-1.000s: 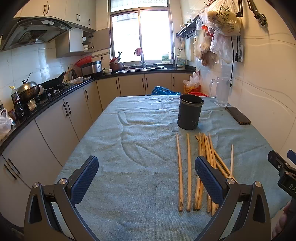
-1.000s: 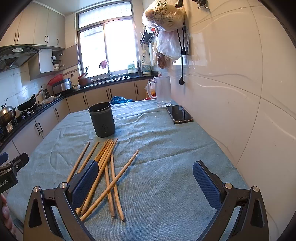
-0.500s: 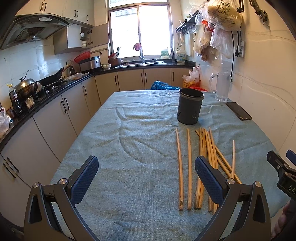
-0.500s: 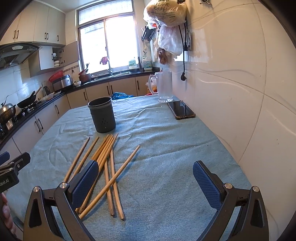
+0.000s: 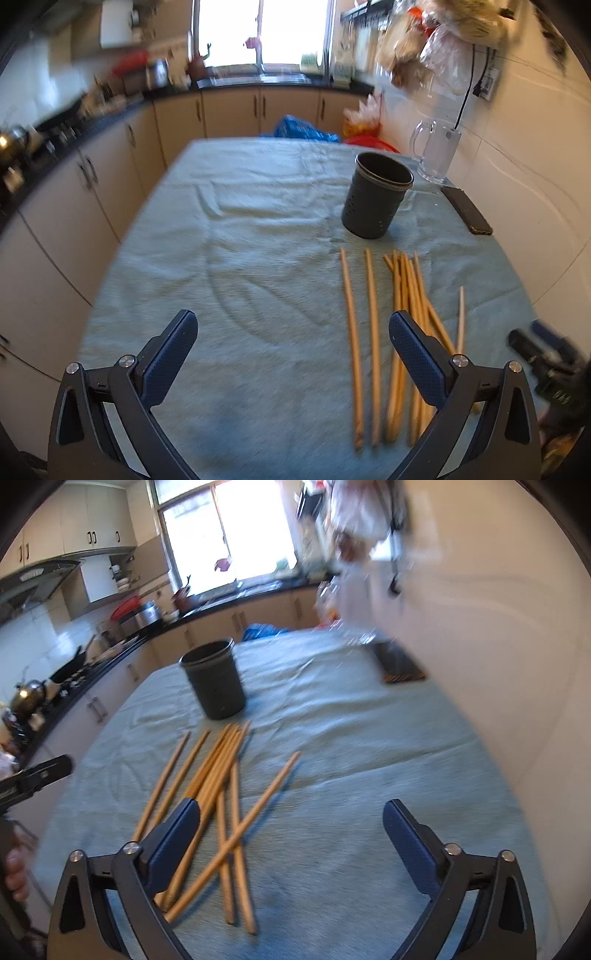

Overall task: Organize utensils
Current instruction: 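Close the left tool on one chopstick while the right tool grasps another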

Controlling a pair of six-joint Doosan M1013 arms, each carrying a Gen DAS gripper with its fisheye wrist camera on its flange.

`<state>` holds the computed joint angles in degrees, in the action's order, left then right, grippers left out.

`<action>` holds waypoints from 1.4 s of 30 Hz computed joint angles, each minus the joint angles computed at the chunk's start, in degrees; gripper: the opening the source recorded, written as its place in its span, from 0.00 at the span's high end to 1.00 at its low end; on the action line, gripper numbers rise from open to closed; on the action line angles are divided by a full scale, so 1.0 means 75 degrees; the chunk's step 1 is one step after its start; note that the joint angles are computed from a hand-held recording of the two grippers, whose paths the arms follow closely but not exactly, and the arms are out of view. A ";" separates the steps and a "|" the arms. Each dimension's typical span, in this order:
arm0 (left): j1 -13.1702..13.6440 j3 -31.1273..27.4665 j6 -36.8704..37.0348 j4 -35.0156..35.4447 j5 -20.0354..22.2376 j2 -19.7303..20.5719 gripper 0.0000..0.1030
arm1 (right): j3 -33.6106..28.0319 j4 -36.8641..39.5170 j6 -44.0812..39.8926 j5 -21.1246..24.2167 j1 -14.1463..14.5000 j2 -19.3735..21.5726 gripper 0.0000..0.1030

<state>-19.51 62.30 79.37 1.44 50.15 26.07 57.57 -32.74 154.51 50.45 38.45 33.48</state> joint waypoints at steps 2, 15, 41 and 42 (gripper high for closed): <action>0.0101 -0.0545 0.0262 -0.0584 0.0513 0.0364 0.10 | -0.0187 0.1067 -0.0646 -0.0109 -0.0220 0.0110 0.15; 0.0061 -0.4007 0.0620 -0.1191 0.3688 0.2725 0.62 | -0.1644 0.4376 -0.2450 0.0789 -0.0992 0.1080 0.43; -0.0016 -0.2481 0.0997 -0.1209 0.2089 0.1625 0.95 | -0.2052 0.4087 -0.2675 0.0748 -0.0905 0.1188 0.94; -0.0003 -0.2298 0.1082 -0.1236 0.1899 0.1478 0.95 | -0.1986 0.3966 -0.2678 0.0650 -0.0866 0.1116 0.94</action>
